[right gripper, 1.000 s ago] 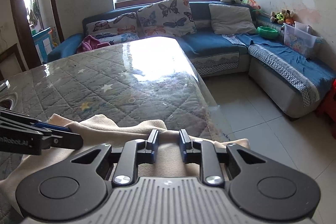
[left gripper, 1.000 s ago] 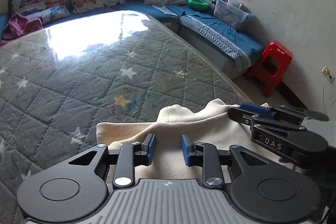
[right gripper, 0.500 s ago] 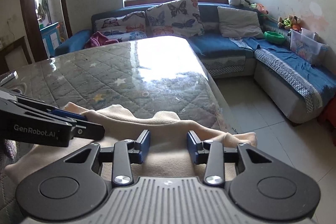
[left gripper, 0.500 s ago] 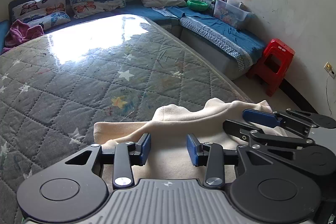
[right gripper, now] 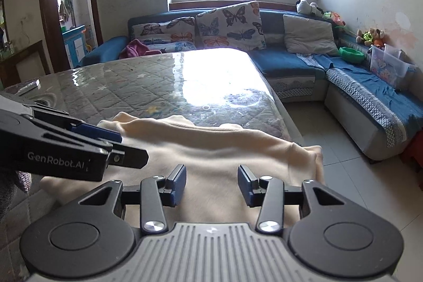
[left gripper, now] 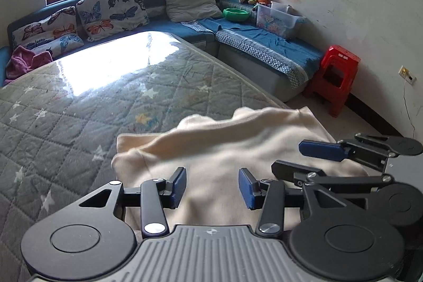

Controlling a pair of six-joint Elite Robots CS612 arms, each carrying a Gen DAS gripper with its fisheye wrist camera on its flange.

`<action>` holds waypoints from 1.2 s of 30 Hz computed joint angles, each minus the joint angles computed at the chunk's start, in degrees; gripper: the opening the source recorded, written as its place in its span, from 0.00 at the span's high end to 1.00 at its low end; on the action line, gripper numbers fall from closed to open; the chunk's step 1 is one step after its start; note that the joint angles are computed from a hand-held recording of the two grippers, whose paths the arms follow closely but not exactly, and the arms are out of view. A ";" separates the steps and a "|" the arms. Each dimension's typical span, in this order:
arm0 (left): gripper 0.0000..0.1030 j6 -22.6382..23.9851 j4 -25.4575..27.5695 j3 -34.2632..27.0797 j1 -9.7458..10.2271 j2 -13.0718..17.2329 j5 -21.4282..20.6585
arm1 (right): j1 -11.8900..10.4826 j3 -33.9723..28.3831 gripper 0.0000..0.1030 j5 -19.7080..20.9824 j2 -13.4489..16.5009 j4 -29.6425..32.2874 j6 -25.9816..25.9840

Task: Fold clothes
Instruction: 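Lower the bundle onto the mattress and open both tools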

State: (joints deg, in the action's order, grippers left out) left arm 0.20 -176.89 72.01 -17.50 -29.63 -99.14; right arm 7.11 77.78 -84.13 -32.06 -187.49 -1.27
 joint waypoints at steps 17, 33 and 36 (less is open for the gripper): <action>0.51 0.52 -7.69 8.35 0.06 -2.67 0.02 | 0.76 8.80 0.56 -3.24 -3.49 -4.60 0.50; 0.50 -0.45 -8.22 9.28 0.44 -3.10 -0.25 | -0.58 10.06 0.56 -6.31 -3.69 -6.99 6.04; 0.49 -1.05 -8.51 9.32 0.51 -3.14 -0.13 | -0.56 9.34 0.55 -6.54 -3.41 -7.79 6.05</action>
